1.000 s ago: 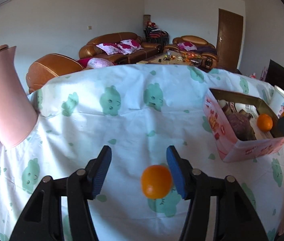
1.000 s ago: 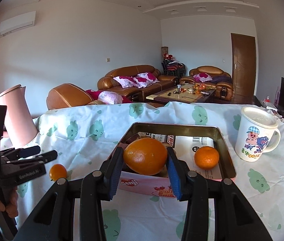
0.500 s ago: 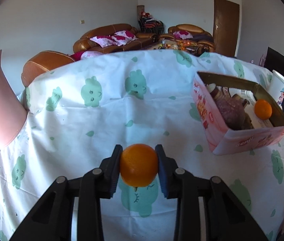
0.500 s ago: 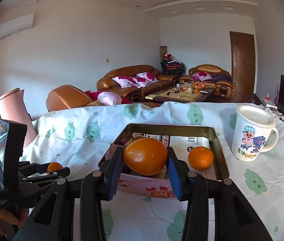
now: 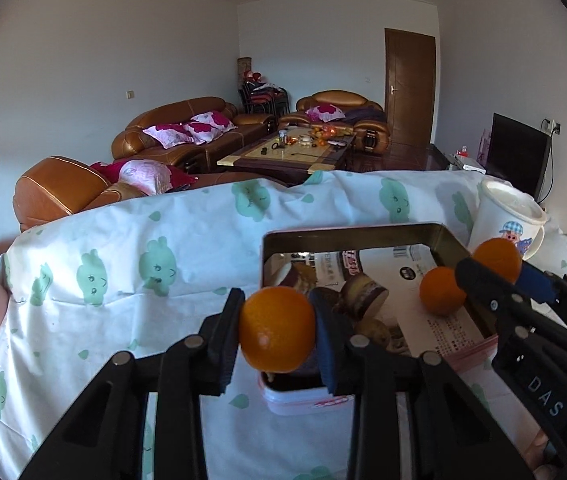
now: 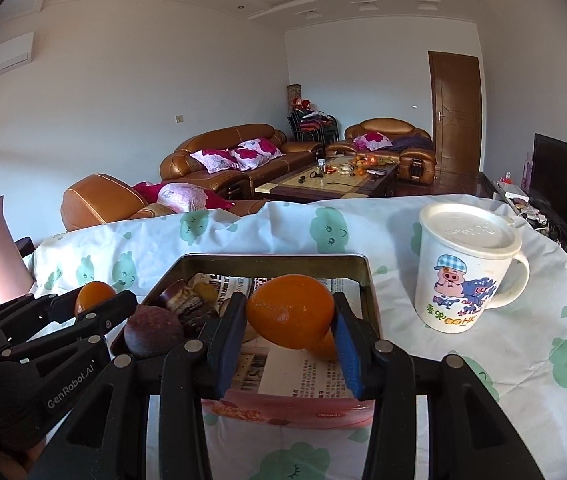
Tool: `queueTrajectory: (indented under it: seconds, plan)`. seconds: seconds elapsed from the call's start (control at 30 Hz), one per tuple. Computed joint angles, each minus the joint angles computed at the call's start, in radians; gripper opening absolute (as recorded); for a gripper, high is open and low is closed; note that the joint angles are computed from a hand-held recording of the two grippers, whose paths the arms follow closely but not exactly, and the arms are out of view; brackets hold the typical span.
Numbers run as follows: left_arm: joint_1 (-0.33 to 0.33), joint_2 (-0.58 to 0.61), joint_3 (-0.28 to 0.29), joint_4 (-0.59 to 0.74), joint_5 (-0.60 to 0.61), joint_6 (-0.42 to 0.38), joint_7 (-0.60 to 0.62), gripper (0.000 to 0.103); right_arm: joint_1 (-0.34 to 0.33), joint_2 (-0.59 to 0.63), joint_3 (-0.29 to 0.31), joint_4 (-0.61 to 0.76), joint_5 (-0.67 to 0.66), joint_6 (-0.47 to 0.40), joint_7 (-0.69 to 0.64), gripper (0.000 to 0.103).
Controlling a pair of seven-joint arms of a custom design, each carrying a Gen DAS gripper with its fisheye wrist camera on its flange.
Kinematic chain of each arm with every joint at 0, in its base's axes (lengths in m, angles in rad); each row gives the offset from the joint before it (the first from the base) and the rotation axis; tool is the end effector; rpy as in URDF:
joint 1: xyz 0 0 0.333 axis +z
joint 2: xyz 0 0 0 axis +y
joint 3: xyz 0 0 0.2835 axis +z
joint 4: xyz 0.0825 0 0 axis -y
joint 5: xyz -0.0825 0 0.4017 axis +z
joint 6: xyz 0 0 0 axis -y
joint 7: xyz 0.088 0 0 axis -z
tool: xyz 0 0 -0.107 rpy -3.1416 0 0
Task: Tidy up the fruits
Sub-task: 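Lower the orange into the tin with left tool while right tool releases its orange, then open and lift both tools away from the tin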
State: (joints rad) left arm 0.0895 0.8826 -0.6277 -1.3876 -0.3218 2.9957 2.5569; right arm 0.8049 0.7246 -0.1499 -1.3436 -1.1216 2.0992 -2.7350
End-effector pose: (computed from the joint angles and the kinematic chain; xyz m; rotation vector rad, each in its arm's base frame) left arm 0.7315 -0.2502 0.3026 -0.9203 2.3223 -1.1869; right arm 0.6045 0.4405 0.2997 -1.0115 2.0986 -1.1604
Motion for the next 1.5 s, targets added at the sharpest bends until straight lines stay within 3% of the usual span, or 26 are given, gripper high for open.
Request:
queueTrajectory:
  seconds: [0.1,0.37,0.5,0.57,0.63,0.73,0.8,0.93,1.03,1.23,1.5]
  plan:
    - [-0.046,0.02,0.027,0.023,0.026,0.056,-0.019,0.035,-0.022,-0.018,0.001,-0.033,0.007,0.041,0.008,0.045]
    - [-0.078,0.082,0.029,0.115,0.074,0.024,-0.045,0.035,-0.069,-0.022,0.002,-0.058,0.017,0.176,-0.009,0.045]
    - [-0.073,0.11,0.002,0.152,0.065,-0.021,-0.016,0.038,-0.072,-0.037,-0.01,-0.088,0.003,0.24,0.006,0.046]
    - [-0.083,0.109,0.015,0.153,0.054,0.008,-0.019,0.053,-0.081,-0.052,-0.017,-0.12,-0.018,0.303,0.046,0.046]
    - [-0.086,0.114,0.018,0.15,0.047,0.067,-0.039,0.082,-0.091,-0.07,-0.024,-0.155,-0.043,0.371,0.095,0.046]
    - [-0.031,0.123,-0.051,0.119,0.06,0.139,-0.04,0.1,-0.087,-0.086,-0.055,-0.191,-0.146,0.477,0.227,0.046]
    - [-0.012,0.119,-0.069,0.1,0.078,0.173,-0.057,0.103,-0.081,-0.092,-0.063,-0.197,-0.21,0.493,0.286,0.048]
    - [-0.002,0.104,-0.056,0.086,0.112,0.167,-0.119,0.103,-0.073,-0.088,-0.04,-0.177,-0.247,0.422,0.268,0.068]
    - [0.01,0.089,-0.052,0.051,0.141,0.193,-0.157,0.103,-0.045,-0.106,-0.032,-0.188,-0.293,0.331,0.288,0.069]
    - [0.064,0.062,-0.084,-0.04,0.212,0.257,-0.212,0.103,0.019,-0.076,0.006,-0.131,-0.299,0.014,0.197,0.075]
    - [0.134,0.033,-0.108,-0.174,0.324,0.401,-0.29,0.103,0.061,-0.022,0.014,-0.053,-0.298,-0.152,0.152,0.08]
